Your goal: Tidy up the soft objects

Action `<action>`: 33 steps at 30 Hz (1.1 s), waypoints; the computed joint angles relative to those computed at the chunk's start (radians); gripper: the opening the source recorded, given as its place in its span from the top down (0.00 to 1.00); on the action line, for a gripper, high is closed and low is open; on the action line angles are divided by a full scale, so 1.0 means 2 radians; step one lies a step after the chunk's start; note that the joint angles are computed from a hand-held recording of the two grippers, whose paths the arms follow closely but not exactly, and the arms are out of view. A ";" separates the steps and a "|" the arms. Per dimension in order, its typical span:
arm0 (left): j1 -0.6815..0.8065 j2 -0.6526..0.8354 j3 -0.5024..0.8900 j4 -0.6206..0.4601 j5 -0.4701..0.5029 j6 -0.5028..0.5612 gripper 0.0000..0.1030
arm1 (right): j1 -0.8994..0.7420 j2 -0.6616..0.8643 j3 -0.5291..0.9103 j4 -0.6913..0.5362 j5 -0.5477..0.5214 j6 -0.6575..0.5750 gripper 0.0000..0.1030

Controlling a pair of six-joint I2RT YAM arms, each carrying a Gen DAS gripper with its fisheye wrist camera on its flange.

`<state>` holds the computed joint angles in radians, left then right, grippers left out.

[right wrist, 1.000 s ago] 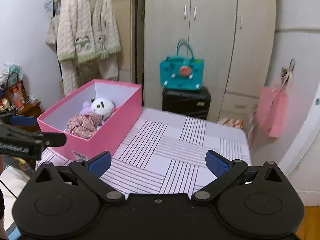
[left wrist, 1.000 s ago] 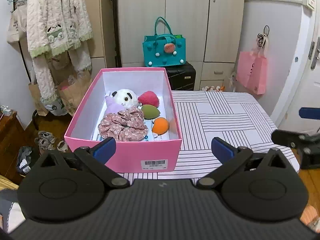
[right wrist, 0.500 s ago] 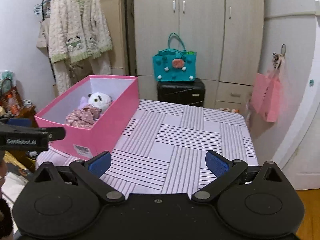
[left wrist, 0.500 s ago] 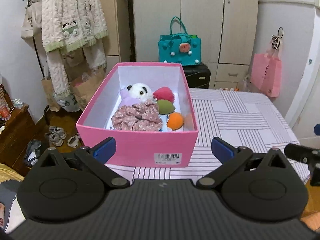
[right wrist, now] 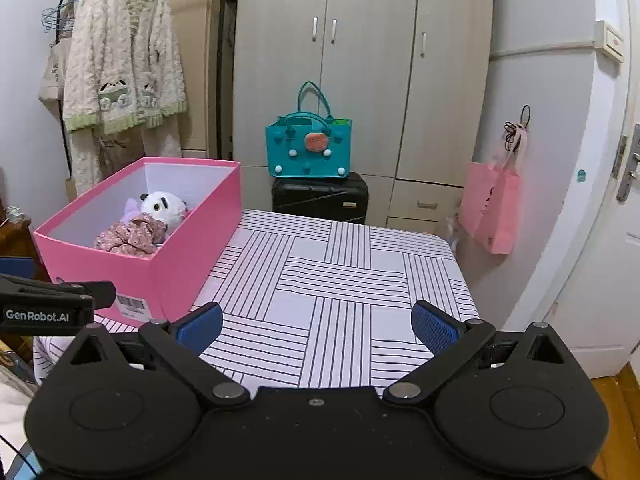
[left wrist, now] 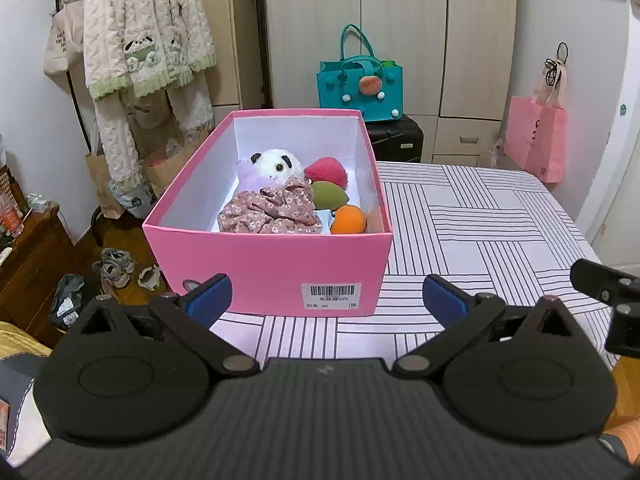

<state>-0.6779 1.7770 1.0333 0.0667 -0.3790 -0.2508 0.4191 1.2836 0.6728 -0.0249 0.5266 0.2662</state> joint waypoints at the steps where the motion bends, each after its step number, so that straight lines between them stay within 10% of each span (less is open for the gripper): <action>1: -0.002 0.000 0.000 0.001 -0.001 0.003 0.00 | -0.001 0.001 -0.001 0.001 0.002 0.002 0.01; 33: -0.012 -0.001 -0.008 0.009 -0.001 0.010 0.00 | -0.015 -0.002 -0.023 0.020 0.035 0.016 0.01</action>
